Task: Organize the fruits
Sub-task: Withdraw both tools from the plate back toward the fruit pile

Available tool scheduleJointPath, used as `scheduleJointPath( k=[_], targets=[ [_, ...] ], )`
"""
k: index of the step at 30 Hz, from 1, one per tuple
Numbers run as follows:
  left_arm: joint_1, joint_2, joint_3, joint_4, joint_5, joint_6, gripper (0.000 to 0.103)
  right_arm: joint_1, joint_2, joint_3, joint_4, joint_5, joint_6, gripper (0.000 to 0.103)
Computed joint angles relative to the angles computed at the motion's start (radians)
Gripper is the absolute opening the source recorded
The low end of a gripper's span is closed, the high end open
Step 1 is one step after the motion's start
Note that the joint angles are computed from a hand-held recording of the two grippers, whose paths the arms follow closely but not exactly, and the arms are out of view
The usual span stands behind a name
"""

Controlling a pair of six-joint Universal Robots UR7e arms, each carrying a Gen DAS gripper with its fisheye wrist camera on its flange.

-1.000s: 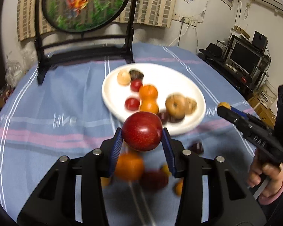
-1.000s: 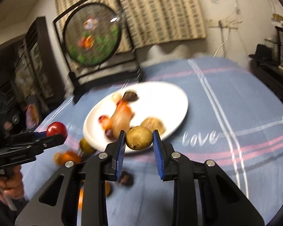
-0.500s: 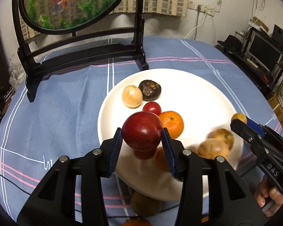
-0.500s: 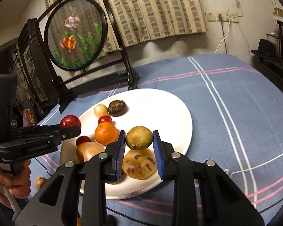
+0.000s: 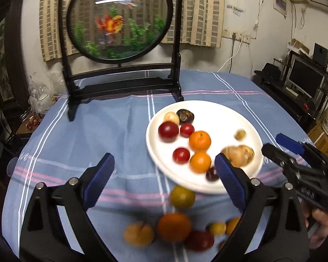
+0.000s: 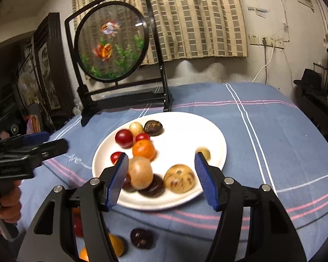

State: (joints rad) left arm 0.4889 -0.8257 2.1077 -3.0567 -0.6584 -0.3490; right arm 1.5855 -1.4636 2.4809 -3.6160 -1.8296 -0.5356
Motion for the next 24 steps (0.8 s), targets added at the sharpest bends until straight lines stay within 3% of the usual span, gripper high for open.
scheduleJointPath(
  k=[4,9,15,18,21,24],
  targets=[
    [-0.029,-0.038,0.108,-0.038,0.013,-0.070,0.097,0.035,-0.004,0.034,-0.007,-0.036,-0.026,0.063],
    [-0.024,-0.061,0.170,-0.017,-0.001,-0.090,0.097,0.034,-0.064,0.084,0.047,-0.010,-0.022,0.063],
    [-0.016,-0.100,0.194,0.006,0.005,-0.160,0.097,-0.019,-0.181,0.136,0.192,0.022,0.000,0.063],
    [-0.016,-0.108,0.196,0.011,-0.001,-0.182,0.097,-0.025,-0.179,0.137,0.230,0.011,0.004,0.063],
    [-0.026,-0.105,0.196,0.029,0.005,-0.188,0.097,-0.029,-0.189,0.137,0.314,0.050,0.003,0.059],
    [-0.037,-0.102,0.196,0.047,0.004,-0.190,0.097,-0.012,-0.166,0.140,0.320,0.056,-0.021,0.056]
  ],
)
